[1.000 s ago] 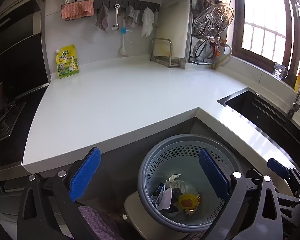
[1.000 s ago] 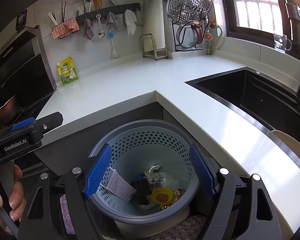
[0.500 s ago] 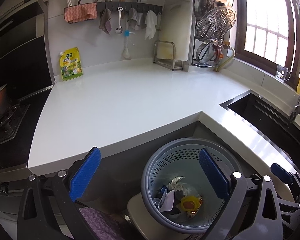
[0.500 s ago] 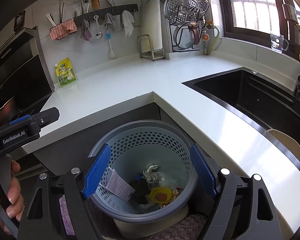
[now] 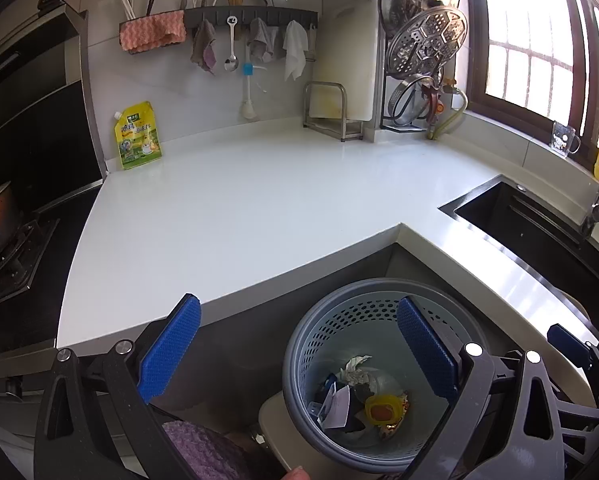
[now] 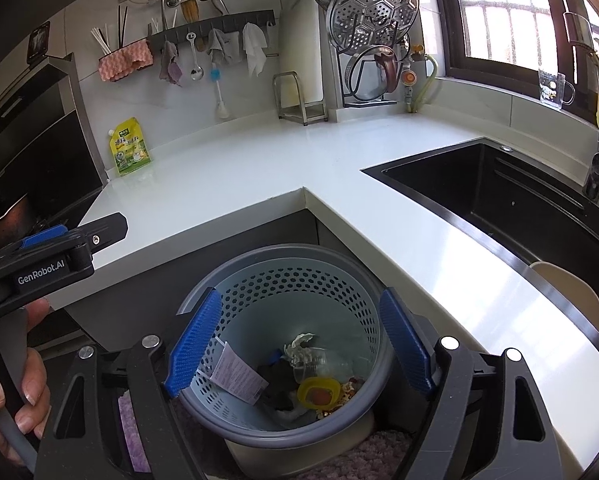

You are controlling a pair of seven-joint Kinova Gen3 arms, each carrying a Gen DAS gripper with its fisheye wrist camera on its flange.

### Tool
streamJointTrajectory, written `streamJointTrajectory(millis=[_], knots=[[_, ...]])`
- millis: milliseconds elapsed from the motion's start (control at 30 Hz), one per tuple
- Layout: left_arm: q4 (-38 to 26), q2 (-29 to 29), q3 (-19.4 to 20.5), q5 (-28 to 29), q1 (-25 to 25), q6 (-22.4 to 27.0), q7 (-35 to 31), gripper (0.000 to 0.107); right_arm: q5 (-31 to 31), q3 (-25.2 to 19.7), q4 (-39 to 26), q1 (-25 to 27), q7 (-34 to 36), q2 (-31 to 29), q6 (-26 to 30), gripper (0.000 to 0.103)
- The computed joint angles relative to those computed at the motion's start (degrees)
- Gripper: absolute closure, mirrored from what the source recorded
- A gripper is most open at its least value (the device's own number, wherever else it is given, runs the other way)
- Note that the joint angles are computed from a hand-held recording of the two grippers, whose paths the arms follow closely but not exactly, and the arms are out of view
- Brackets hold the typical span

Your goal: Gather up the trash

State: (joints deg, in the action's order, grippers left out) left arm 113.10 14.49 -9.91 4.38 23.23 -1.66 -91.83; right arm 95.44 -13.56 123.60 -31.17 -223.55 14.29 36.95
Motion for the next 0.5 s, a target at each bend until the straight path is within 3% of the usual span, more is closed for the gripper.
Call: streamJointTrajectory(millis=[500], knots=[[-0.49,0.16,2.79,-0.87,-2.63,0.87,1.18,0.011,-0.32,0.07,-0.16,-0.12,0.55,0.06,0.07,0.025]])
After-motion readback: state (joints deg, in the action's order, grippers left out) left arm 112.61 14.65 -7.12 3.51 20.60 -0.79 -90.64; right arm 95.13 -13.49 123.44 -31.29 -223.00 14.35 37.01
